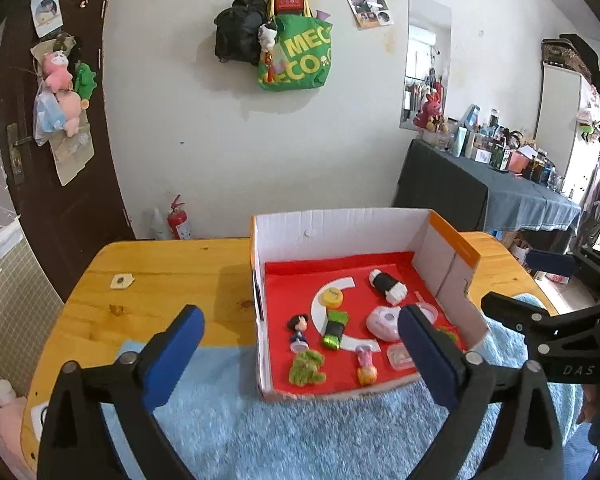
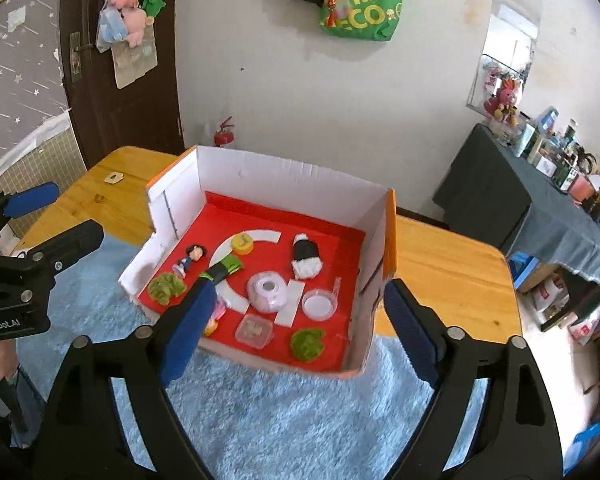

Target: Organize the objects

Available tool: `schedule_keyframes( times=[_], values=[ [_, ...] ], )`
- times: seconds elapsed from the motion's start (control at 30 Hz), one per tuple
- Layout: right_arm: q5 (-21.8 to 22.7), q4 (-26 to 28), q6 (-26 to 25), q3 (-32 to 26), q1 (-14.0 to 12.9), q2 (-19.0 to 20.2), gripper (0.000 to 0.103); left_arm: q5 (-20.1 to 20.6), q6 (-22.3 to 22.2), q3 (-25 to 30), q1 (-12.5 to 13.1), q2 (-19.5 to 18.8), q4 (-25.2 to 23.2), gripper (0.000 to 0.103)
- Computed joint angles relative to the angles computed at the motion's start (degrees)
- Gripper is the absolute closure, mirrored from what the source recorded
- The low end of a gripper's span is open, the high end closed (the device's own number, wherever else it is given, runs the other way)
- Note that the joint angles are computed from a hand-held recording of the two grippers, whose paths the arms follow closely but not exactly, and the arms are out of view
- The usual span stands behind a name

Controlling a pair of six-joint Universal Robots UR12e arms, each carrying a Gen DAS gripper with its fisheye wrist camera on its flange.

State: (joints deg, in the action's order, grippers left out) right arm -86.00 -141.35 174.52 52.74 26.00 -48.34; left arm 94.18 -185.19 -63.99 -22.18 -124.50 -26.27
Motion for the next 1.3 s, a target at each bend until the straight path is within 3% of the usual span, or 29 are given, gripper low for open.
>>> schedule_keyframes(
  times=[0.27, 0.53, 0.77, 1.1, 1.3],
  values=[
    [1.3, -7.1, 3.6, 8.7, 0.0, -3.4, 0.012, -2.4, -2.6, -6.5, 0.1, 3.1, 2.3, 0.000],
    [-1.5, -12.2, 4.1, 15.1, 0.9, -5.4, 0.007, -2.5, -5.4, -11.4, -0.1, 4.7, 3.1, 0.000],
    [-0.9, -10.1, 6.6, 17.4, 0.8, -4.8, 0.007, -1.4, -5.1, -13.9, -0.8, 4.4, 1.9, 0.000],
    [-4.3, -7.8, 7.8, 18.0, 1.2, -3.6, 0.007, -1.5, -6.1, -13.7, -1.2, 2.4, -2.3, 0.000],
    [-3.0, -6.4, 9.7, 18.2, 0.7, -3.3, 0.006, -0.5, -6.3, -13.4, -1.4, 1.8, -3.5, 0.000]
  ],
)
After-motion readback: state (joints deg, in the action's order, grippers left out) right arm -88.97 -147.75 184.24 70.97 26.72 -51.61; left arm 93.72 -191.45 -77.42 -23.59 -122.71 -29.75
